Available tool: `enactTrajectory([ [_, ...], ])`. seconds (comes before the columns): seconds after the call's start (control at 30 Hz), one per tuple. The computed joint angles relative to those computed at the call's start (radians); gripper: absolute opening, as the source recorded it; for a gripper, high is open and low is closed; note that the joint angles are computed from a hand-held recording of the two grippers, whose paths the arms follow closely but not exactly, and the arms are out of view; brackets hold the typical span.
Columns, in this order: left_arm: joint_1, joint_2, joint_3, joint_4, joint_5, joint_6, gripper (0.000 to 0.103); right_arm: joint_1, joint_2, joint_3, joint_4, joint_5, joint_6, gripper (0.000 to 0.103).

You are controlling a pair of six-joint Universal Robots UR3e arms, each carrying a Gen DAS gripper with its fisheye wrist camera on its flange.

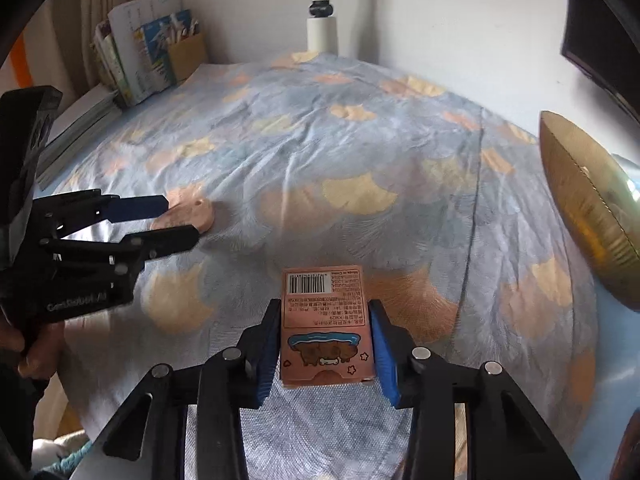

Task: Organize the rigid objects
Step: 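Carry the pink case and pink box over the bowl and open both grippers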

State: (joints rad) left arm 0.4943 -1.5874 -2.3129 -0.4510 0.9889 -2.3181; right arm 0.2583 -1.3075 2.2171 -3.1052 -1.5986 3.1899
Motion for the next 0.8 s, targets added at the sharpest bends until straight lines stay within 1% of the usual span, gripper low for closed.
enactTrajectory([
  [0.07,-0.008,0.015,0.005,-0.014,-0.009,0.0,0.033,0.047,0.011,-0.018,0.005,-0.07,0.013,0.04],
  [0.13,-0.025,0.048,0.022,-0.036,-0.028,-0.001,0.033,0.058,-0.007,-0.021,0.024,-0.091,0.019,0.04],
  [0.2,-0.042,0.084,0.047,-0.063,-0.058,-0.01,0.033,0.032,-0.057,0.009,0.017,-0.081,0.006,0.04],
  [0.27,-0.075,0.105,0.103,-0.094,-0.092,-0.041,0.033,0.001,-0.127,0.034,0.02,-0.104,-0.01,0.04],
  [0.33,-0.132,0.088,0.189,-0.115,-0.121,-0.094,0.033,-0.084,-0.242,0.072,0.039,-0.105,-0.046,0.04],
  [0.4,-0.218,0.028,0.295,-0.099,-0.125,-0.173,0.033,-0.182,-0.334,0.089,0.076,-0.099,-0.082,0.04],
  [0.47,-0.332,-0.068,0.422,-0.042,-0.102,-0.269,0.033,-0.309,-0.407,0.084,0.123,-0.086,-0.121,0.04],
  [0.5,-0.399,-0.138,0.516,-0.034,-0.085,-0.32,0.033,-0.386,-0.435,0.073,0.154,-0.063,-0.136,0.04],
  [0.57,-0.49,-0.25,0.678,-0.065,-0.059,-0.388,0.033,-0.539,-0.462,0.011,0.246,0.005,-0.152,0.04],
  [0.63,-0.578,-0.371,0.841,-0.083,-0.032,-0.458,0.033,-0.636,-0.448,-0.056,0.306,0.069,-0.167,0.04],
  [0.67,-0.616,-0.421,0.909,-0.093,-0.013,-0.484,0.033,-0.667,-0.419,-0.097,0.314,0.078,-0.18,0.04],
  [0.7,-0.636,-0.443,0.938,-0.096,-0.002,-0.5,0.033,-0.674,-0.386,-0.13,0.311,0.067,-0.19,0.04],
  [0.73,-0.667,-0.493,1.004,-0.112,0.011,-0.521,0.033,-0.674,-0.352,-0.163,0.311,0.054,-0.197,0.04],
  [0.8,-0.701,-0.548,1.078,-0.123,0.025,-0.541,0.033,-0.693,-0.292,-0.221,0.331,0.08,-0.213,0.04],
])
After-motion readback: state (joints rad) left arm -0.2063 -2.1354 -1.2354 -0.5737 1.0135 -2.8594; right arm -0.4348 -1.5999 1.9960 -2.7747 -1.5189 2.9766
